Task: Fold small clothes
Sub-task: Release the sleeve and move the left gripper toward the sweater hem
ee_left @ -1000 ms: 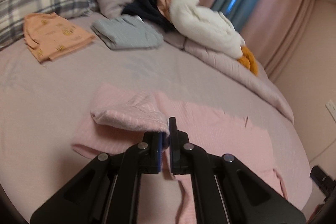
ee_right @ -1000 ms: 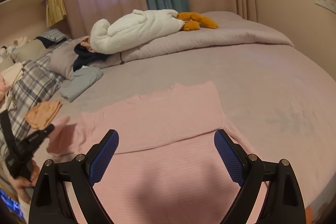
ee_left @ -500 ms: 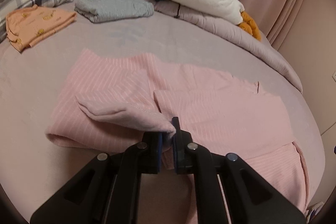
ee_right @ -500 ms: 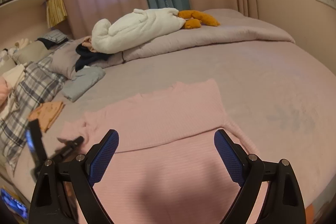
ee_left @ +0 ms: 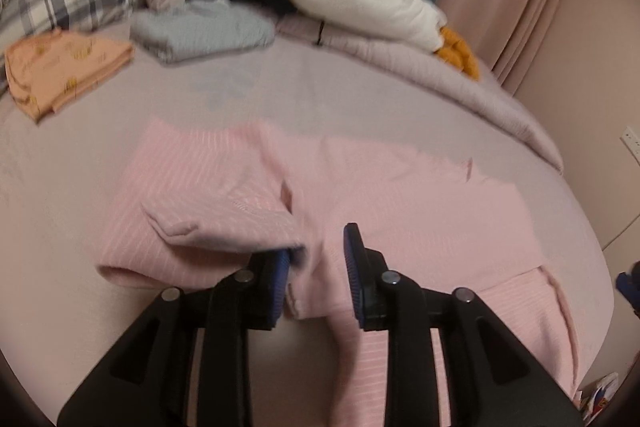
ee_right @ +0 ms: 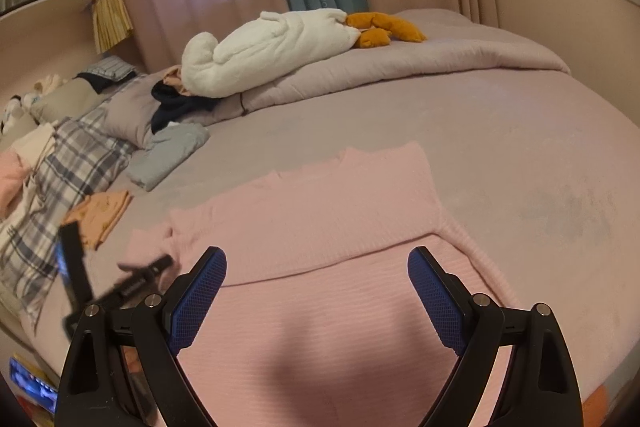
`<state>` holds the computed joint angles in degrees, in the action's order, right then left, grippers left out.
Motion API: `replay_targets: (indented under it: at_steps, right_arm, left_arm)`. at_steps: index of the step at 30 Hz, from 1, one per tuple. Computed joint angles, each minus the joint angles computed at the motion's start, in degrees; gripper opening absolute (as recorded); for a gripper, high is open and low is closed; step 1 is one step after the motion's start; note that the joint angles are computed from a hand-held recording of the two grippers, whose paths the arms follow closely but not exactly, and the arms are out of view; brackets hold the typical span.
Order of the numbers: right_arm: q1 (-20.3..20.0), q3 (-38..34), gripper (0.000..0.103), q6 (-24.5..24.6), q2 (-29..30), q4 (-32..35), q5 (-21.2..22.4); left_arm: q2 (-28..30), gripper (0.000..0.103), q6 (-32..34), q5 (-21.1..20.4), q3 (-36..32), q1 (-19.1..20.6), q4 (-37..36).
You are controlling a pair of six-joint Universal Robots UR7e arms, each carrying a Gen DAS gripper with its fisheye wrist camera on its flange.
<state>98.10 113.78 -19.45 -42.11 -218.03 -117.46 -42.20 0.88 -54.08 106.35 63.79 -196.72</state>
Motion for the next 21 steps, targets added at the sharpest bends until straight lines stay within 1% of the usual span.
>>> replay_targets:
  at_steps: [1,2,3,4,5,8,10,13,18,20,21]
  right_arm:
    - [-0.1,0.0,0.092,-0.1,0.0,0.1,0.1]
    - [-0.1,-0.1,0.092,0.0,0.0,0.3,0.0]
    - [-0.2,-0.2,0.092,0.2,0.0,0.6,0.0]
    - [-0.3,-0.2,0.092,0.4,-0.1,0.9,0.1]
    - [-0.3,-0.2,0.092,0.4,-0.1,0.9,0.2]
    - [-0.3,-0.2,0.092,0.3,-0.1,0.8,0.1]
    - [-0.3,-0.2,0.092,0.2,-0.1,0.9,0.2]
    - [-0.3,-0.2,0.092,0.0,0.1,0.7,-0.2]
    - [-0.3,-0.1,0.092,0.4,0.1,0.8,-0.3]
    - [-0.2,-0.1,0.092,0.2,0.2,0.6,-0.5]
    - [-0.2,-0.2,0.092,0.2,0.3,0.6,-0.7]
  left_arm:
    - [-0.4,0.033,0.3,-0.7,0.5,-0.3,-0.7]
    - [-1.0,0.039,0.4,-2.0,1.0,-0.4,-1.2]
    - [-1.5,0.042,0.4,-3.7,1.4,-0.4,-1.3]
    - [-1.9,0.049,0.6,-5.2,1.8,-0.3,-1.4]
    - [-2.0,0.052,0.8,-6.0,2.0,-0.3,-1.4]
    - [-1.9,0.052,0.3,-5.1,2.0,-0.7,-0.7]
    - [-2.4,0.053,0.0,-6.4,2.1,-0.5,0.3]
    - [-3.2,0.066,0.0,-9.9,2.2,0.0,1.6]
    - [-3.1,0.067,-0.6,-10.5,1.8,0.2,3.1]
    - [-3.3,0.077,-0.7,-11.7,1.6,0.5,4.4]
    - [-3.3,0.079,-0.5,-12.1,1.5,0.5,4.9]
